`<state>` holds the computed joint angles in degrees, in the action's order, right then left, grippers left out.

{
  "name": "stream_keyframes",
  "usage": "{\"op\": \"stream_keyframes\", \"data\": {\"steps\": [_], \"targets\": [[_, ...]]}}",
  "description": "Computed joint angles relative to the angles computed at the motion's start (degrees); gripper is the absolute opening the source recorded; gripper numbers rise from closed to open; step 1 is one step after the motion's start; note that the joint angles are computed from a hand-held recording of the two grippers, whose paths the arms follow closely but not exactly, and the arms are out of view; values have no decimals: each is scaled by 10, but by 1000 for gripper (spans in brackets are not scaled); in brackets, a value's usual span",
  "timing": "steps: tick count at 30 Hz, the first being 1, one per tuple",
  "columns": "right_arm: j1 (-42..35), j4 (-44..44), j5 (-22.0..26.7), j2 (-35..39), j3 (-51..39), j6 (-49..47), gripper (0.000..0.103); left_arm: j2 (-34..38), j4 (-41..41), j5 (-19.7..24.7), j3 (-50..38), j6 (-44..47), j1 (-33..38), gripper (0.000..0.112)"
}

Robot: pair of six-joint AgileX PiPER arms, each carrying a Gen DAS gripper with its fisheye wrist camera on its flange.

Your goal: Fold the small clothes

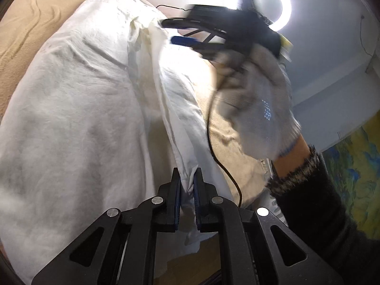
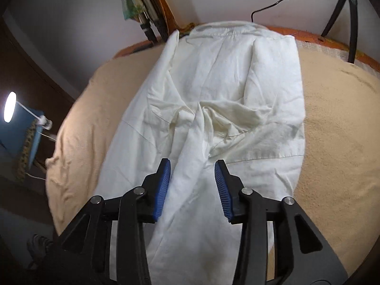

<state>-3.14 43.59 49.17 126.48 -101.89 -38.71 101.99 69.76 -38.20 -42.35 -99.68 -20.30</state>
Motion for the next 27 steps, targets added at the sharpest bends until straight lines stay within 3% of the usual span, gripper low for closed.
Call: {"op": "stream_keyframes", "data": {"steps": [3, 9, 12, 16, 18, 22, 24, 27], "targets": [[-61, 79, -1, -76, 118, -75, 43, -2, 8, 26, -29, -34, -20, 8], [-118, 84, -41, -190, 330, -173, 43, -5, 47, 35, -29, -56, -14, 8], [-126, 106, -42, -205, 397, -221, 43, -29, 96, 60, -26, -95, -17, 11], [-105, 128, -82, -230, 469, -273, 43, -66, 168, 29, 6, -102, 24, 11], [-90, 120, -102, -236, 488, -274, 32, -93, 195, 22, 26, -104, 46, 11], [-74, 128, -154, -270, 554, -305, 31, -152, 240, 47, 60, -105, 102, 12], [-78, 122, -157, -291, 577, -307, 31, -160, 276, 61, 60, -135, 127, 13], [-104, 134, -149, -324, 605, -329, 31, -133, 293, 46, 52, -160, 172, 17]]}}
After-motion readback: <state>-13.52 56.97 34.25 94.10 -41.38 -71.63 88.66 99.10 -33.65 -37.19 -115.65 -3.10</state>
